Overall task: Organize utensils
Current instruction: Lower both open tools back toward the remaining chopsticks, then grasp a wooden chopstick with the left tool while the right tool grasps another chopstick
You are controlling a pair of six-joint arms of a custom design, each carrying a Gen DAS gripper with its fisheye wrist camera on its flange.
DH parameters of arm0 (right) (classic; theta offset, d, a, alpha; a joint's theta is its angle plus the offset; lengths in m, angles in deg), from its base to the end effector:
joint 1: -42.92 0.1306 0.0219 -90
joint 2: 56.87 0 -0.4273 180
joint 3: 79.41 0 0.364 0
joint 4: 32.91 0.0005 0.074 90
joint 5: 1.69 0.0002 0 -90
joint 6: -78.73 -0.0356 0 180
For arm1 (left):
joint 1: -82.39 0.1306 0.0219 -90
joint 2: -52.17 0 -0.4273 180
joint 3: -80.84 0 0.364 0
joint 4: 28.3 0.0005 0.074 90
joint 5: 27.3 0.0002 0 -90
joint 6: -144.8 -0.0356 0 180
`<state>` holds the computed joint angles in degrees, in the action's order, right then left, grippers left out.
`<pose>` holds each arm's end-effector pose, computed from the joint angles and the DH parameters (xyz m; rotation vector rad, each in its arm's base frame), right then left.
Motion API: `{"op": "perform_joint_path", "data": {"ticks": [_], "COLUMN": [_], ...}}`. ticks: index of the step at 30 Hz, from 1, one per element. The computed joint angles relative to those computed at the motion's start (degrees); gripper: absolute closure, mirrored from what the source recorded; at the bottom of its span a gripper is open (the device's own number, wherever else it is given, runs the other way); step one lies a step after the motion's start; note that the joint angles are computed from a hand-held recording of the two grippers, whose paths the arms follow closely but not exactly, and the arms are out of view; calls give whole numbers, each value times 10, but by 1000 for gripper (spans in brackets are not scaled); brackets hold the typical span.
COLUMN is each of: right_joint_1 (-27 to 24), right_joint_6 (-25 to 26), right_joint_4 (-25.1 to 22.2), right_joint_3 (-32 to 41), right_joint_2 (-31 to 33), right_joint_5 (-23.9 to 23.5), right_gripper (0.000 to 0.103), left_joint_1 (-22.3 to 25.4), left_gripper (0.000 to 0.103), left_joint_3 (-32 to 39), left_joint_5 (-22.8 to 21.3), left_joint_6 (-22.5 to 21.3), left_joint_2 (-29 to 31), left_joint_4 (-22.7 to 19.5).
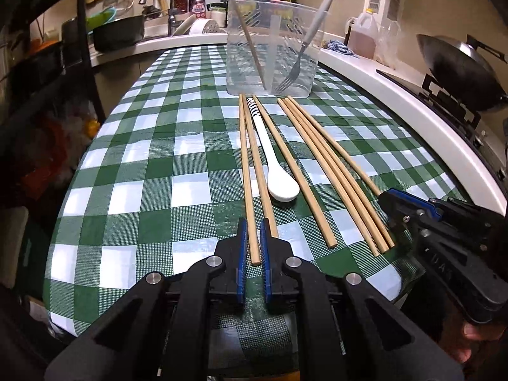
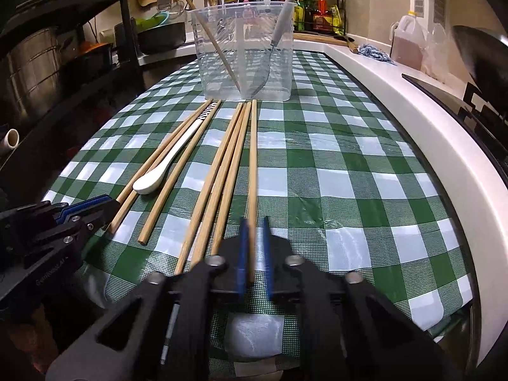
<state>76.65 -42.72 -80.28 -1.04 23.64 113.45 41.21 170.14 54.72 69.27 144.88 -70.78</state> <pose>0.3280 0.2002 0.4575 0.1448 2.3258 0.0251 0.3652 -0.3136 0.4572 0.4847 2.3330 -0.3035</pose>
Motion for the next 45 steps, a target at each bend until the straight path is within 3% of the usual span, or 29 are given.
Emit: {"op": "perform_joint_path", "data": {"ticks": [6,11,45], "right_joint_1": [-11,-26,-28], "right_joint_6": [-27,-36,-34], "right_joint_4": [-29,-29,-24], "right_joint_3": [0,-11,-12], "right_joint_2": [-9,-18,-19], "right_joint_5": [35,22,18], "right_gripper": [98,94,93], "left_joint_1": [10,9,-4], "left_gripper": [97,97,96], "left_joint_3": [-2,-2,3], "left_joint_5": [-2,-1,-29], "left_joint_6": [17,20,5], "left_joint_2": [-3,-2,10], "left_joint_4": [-1,2,20]}}
